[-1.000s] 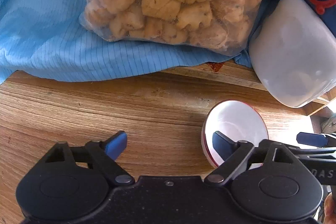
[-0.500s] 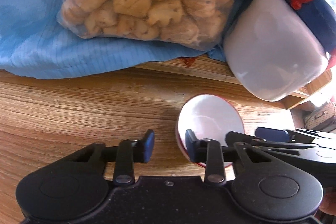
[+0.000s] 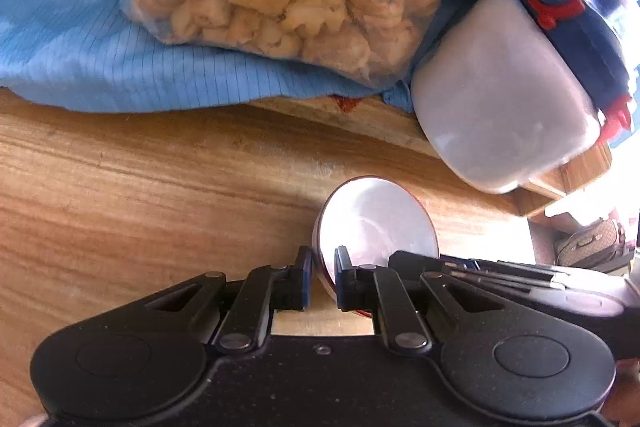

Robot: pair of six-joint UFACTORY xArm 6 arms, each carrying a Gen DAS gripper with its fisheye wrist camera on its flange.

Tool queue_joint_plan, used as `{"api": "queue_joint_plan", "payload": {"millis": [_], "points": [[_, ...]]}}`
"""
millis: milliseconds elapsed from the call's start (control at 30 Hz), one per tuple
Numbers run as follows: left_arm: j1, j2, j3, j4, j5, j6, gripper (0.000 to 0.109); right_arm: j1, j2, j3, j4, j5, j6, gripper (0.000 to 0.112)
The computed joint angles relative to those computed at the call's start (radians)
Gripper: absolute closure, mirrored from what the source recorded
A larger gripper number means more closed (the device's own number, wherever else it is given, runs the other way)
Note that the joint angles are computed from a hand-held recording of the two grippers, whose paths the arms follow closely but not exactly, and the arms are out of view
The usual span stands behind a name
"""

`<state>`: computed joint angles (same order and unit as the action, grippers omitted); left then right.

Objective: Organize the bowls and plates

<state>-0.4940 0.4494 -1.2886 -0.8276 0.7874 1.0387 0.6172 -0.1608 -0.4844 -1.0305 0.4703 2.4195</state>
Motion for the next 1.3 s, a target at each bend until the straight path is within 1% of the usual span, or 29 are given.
{"api": "queue_joint_plan", "payload": {"millis": [233,533,633,667,767,1033,1300], "points": [[-0.014,-0.144,0.179,-0.040,-0.053,0.022,0.097,0.122,-0.065,0.023,-0.011,0.072,0.087,0.099],[-0.020,-0.335,0.381,-0.083,-0.094,0.023,0.097,0.278,-0.147,0.020,0.053,0.215,0.068,0.099],[-0.001,-0.399,0.431,-0.076,-0.079,0.018,0.097,0.349,-0.210,0.041,0.085,0.281,0.065,0.099],[0.008,-0.418,0.445,-0.072,-0.073,0.019,0.097,0.353,-0.207,0.037,0.082,0.283,0.067,0.099],[0.006,-0.476,0.500,-0.062,-0.082,0.002,0.097,0.421,-0.243,0.049,0.104,0.337,0.081,0.099],[0.015,-0.604,0.610,-0.049,-0.082,-0.038,0.097,0.530,-0.296,0.067,0.101,0.409,0.131,0.099],[-0.006,-0.708,0.693,-0.019,-0.080,-0.064,0.097,0.648,-0.338,0.080,0.123,0.497,0.194,0.099]]}}
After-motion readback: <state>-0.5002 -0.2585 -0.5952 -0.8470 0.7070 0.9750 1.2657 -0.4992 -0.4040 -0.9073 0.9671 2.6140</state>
